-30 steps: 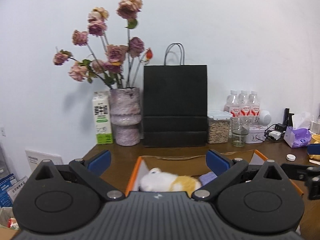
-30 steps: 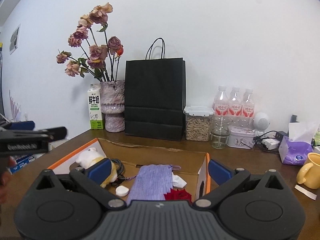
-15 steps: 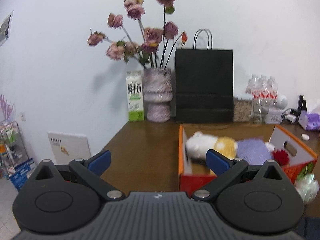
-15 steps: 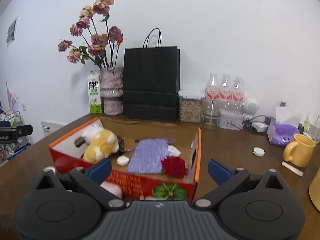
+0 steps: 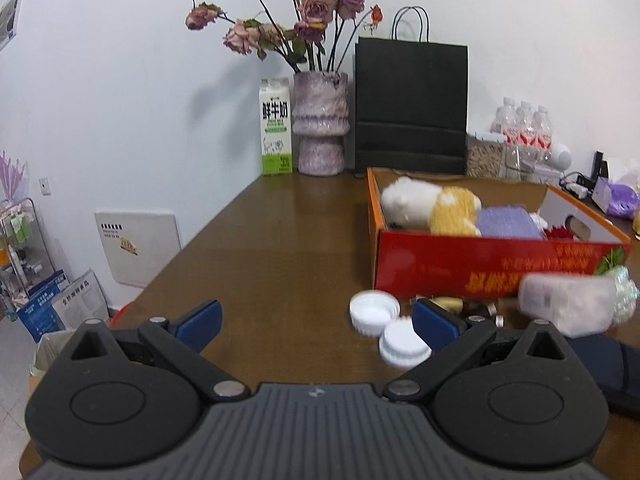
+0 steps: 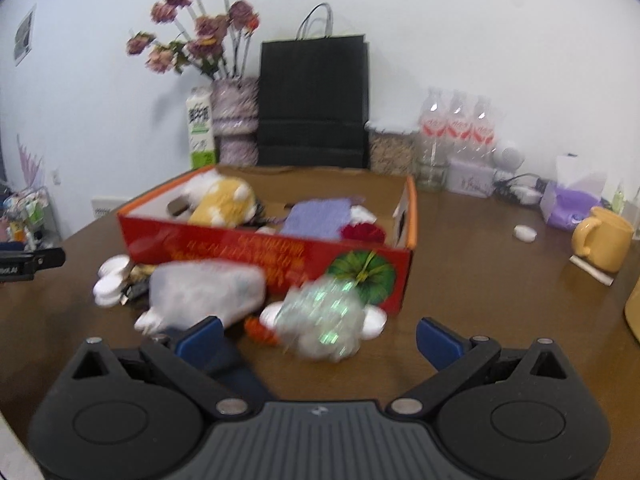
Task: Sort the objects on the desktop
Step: 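Move both tools back toward the caps and navy blue case, then grasp the navy blue case with the right tool while the left tool grasps the ribbed white cap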
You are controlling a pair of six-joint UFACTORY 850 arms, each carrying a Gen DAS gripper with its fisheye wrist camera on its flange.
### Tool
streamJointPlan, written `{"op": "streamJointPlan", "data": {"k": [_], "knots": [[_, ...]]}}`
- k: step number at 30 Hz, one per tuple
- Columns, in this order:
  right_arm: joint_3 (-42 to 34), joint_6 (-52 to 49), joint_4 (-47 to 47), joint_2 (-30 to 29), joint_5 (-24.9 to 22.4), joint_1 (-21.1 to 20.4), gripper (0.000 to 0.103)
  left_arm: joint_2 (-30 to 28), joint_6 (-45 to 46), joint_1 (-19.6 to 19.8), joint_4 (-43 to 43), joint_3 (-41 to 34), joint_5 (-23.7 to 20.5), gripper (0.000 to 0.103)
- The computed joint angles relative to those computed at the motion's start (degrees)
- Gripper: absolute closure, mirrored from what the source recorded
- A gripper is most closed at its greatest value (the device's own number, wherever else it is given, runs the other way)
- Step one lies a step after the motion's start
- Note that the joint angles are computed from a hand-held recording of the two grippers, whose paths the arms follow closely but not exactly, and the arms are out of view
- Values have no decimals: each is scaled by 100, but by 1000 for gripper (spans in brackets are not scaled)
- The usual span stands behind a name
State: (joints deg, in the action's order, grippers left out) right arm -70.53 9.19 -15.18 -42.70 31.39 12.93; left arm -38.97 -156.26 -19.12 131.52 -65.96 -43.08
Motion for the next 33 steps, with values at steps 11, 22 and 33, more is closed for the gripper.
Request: {"op": "streamJointPlan", "data": {"k": [11,22,33], "knots": [[-225,1125,-1864,-155,-569,177,0,222,-415,-92,224,509,42,0],[-877,2696,-3580,-534,-1161,274,10,302,-788,-47,613,622,366,0],[-609,2514,-3494,-320,-1051,247,35,369,-947,-123,816,690,307,0]]}}
